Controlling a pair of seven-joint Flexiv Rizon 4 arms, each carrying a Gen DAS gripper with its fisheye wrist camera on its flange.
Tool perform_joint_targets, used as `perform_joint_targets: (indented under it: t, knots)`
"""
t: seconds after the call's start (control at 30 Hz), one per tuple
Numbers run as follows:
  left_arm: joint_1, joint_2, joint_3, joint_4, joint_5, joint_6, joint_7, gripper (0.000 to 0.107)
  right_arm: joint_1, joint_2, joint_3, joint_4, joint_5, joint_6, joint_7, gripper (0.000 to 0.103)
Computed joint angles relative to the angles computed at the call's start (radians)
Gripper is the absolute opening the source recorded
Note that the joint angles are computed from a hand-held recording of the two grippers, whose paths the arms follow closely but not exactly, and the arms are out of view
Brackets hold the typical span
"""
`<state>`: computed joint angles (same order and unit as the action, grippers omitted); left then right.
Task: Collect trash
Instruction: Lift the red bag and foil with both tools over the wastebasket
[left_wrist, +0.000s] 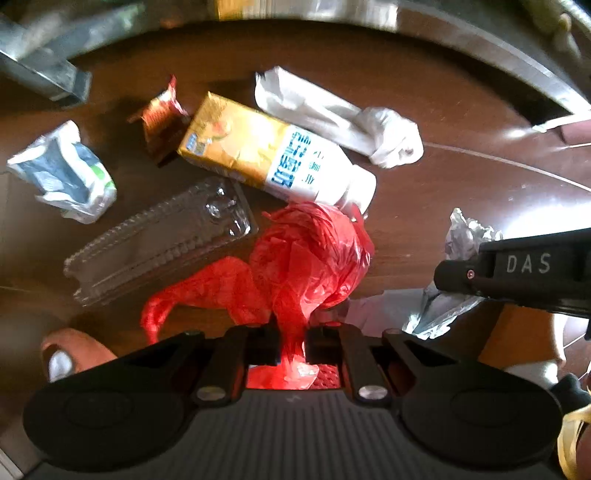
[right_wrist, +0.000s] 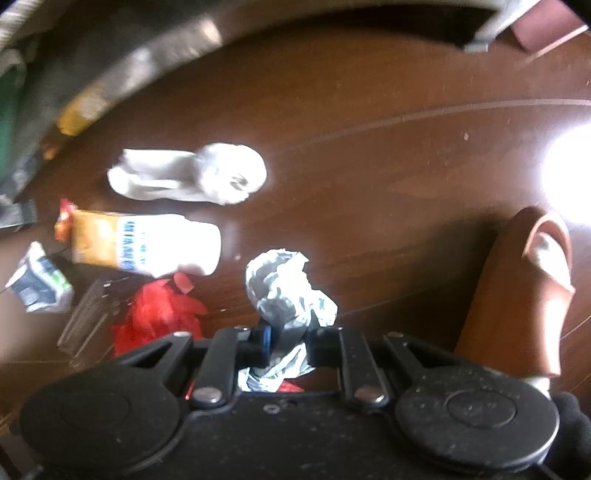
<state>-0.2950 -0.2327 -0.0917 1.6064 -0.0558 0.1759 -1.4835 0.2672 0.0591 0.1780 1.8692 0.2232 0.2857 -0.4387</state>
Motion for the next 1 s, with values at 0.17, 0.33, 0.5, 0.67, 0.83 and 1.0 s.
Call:
perform_joint_targets:
  t: [0.17,0.33,0.5,0.67,0.83,1.0]
  knots:
    - [0.010,0.065,0.000,-0.023,-0.025,-0.018,0.018,0.010,0.011,0.035,0.006,-0.065,-0.076,-0.074,0.000,0.015]
    - [0.012,0.119,-0.005,-0.056,-0.055,-0.019,-0.008,0.010,0.020,0.083,0.016,-0.130,-0.155,-0.136,0.002,0.015]
    - [0.023,0.186,-0.007,-0.107,-0.082,-0.033,0.008,0.010,0.037,0.127,0.036,-0.197,-0.252,-0.183,-0.032,0.015]
    - [0.037,0.254,-0.004,-0.158,-0.119,-0.046,0.031,0.010,0.051,0.175,0.064,-0.277,-0.347,-0.224,-0.050,0.015]
    - [0.054,0.301,-0.001,-0.219,-0.165,-0.044,0.052,0.010,0.080,0.183,0.104,-0.397,-0.461,-0.282,-0.088,0.014]
    - [0.069,0.333,-0.002,-0.302,-0.170,-0.051,0.079,0.010,0.110,0.159,0.148,-0.527,-0.581,-0.346,-0.105,0.014]
